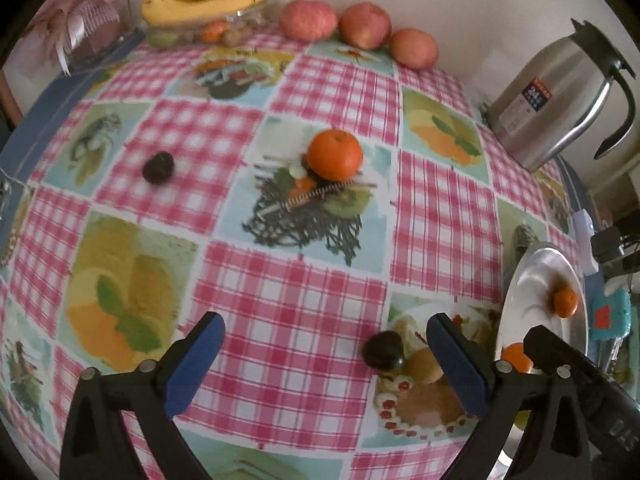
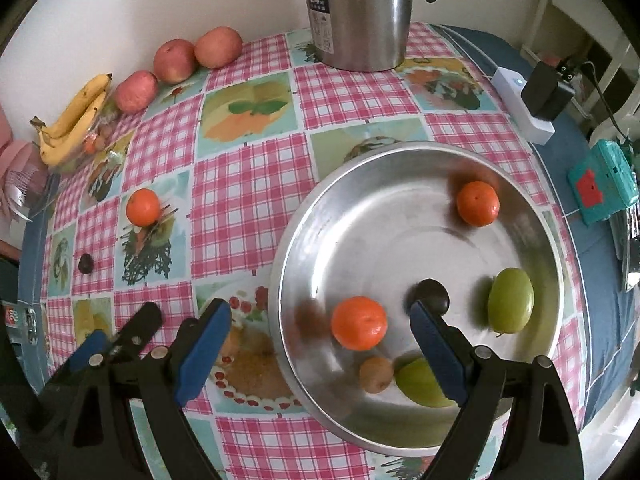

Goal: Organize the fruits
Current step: 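Move the left tool to the dark plum and close on it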

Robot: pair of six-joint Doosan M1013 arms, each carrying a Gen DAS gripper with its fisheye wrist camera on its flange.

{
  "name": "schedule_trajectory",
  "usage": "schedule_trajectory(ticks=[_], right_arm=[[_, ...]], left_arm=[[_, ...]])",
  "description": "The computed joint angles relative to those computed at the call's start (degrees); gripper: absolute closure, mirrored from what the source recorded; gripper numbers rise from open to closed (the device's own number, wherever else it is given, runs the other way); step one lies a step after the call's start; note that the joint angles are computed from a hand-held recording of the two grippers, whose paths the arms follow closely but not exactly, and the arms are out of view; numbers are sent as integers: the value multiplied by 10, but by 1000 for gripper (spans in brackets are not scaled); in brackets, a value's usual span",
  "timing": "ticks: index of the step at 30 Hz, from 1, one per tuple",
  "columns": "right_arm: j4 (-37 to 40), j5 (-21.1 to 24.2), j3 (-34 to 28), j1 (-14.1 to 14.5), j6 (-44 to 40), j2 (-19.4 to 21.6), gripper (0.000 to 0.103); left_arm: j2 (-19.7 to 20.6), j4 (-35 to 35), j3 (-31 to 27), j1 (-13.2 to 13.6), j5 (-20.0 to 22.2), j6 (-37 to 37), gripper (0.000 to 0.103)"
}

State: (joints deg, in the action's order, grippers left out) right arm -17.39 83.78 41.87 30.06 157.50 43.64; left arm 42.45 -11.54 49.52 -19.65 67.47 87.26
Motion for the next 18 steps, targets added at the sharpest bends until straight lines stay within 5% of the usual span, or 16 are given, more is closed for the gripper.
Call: schedule_trajectory(ticks=[18], right_arm=[[2,-14,8,1,6,-5,12]], left_arm=[[14,-45,-13,-8,39,21,51]])
